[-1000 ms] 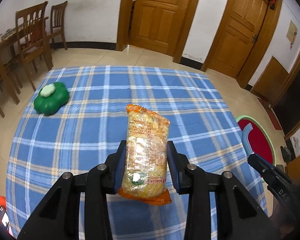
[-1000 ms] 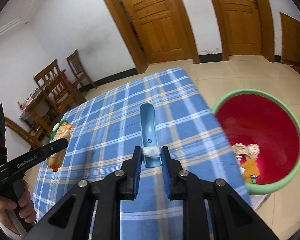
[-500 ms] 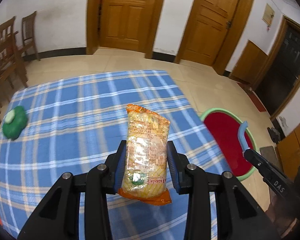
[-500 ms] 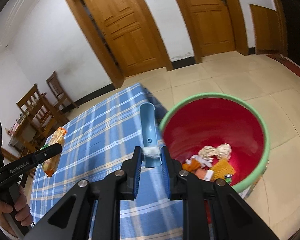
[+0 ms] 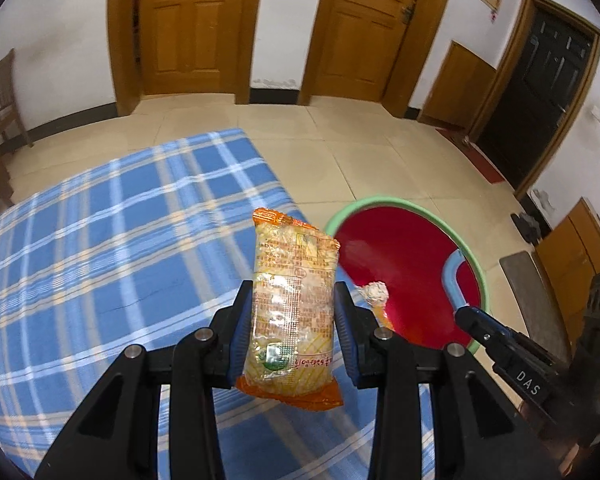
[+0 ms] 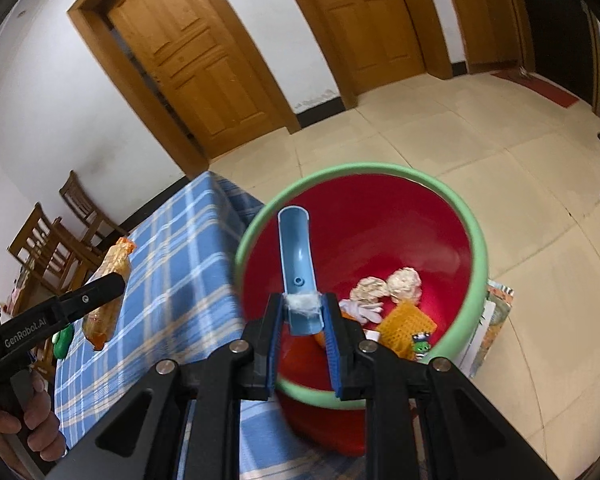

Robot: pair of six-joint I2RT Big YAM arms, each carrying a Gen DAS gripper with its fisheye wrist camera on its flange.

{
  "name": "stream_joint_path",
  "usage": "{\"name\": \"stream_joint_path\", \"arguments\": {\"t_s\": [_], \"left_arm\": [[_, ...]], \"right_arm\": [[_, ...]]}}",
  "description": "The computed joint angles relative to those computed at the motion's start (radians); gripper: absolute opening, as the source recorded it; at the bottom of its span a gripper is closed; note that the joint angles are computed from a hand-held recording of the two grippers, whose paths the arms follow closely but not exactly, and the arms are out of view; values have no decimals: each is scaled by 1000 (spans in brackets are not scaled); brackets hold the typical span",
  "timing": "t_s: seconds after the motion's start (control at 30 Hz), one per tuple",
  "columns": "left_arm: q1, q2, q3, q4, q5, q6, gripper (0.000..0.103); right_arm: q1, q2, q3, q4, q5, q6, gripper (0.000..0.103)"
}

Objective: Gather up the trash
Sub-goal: 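Carry the packet in the left tool while the right tool carries the blue piece over the bucket, then open the right tool to drop the blue piece into the bucket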

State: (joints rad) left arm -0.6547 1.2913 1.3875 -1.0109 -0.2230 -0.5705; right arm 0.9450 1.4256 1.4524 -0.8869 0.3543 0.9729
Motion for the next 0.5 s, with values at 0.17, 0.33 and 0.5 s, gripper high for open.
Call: {"name": "stream_joint_path", "arguments": {"t_s": [0.17, 0.33, 0.5], "left_arm": [[-14, 62, 34, 13, 28, 19, 39], [-29, 111, 65, 27, 49, 32, 39], [-39, 160, 101, 50, 64, 60, 39]], "right_arm": [[-27, -20, -41, 11, -19, 29, 24], [-44, -39, -71, 27, -27, 43, 24], [-53, -61, -97, 37, -20, 58, 24]]}}
